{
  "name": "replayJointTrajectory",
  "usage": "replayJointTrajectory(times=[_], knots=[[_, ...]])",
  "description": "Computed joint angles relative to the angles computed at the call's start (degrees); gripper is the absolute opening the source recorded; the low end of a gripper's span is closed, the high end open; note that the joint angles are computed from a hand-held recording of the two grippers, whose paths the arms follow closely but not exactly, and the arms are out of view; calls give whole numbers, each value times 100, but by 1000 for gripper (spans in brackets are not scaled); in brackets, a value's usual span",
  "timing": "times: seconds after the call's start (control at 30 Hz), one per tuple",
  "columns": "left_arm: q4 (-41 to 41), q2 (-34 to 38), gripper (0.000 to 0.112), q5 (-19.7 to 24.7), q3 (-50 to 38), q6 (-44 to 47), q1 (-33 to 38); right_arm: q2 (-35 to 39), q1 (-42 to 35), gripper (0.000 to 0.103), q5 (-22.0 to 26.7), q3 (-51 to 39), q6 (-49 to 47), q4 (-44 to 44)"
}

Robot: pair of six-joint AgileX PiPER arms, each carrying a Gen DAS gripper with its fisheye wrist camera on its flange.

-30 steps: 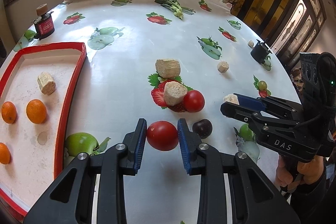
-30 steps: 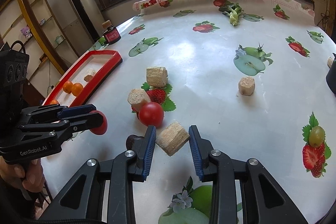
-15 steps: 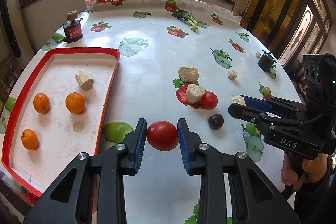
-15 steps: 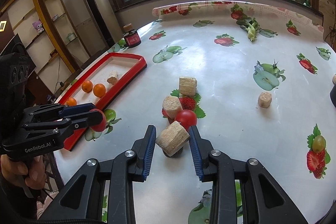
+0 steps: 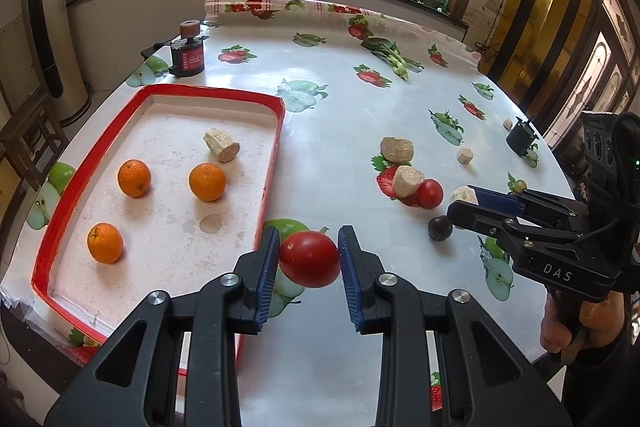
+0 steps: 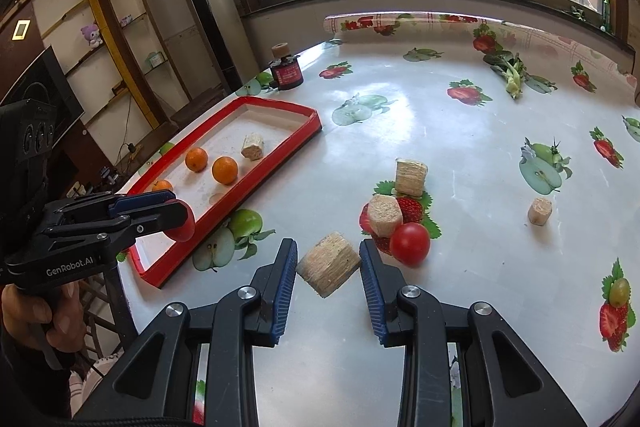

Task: Organize fruits
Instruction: 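Lift the tomato and beige block with both grippers toward the tray, then carry the tomato and beige block with both grippers over the tray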

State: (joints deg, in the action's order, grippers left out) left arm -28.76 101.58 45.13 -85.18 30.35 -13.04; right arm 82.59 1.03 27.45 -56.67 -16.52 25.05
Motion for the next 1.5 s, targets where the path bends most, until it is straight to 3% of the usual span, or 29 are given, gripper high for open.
replayJointTrajectory(times=[1.03,1.5], knots=[[-270,81,28,31,112,385,1131,1043,1175,33,111,-1239,638,-452],[-214,350,28,17,3,370,1556,2064,1595,33,409,-2501,705,-496]])
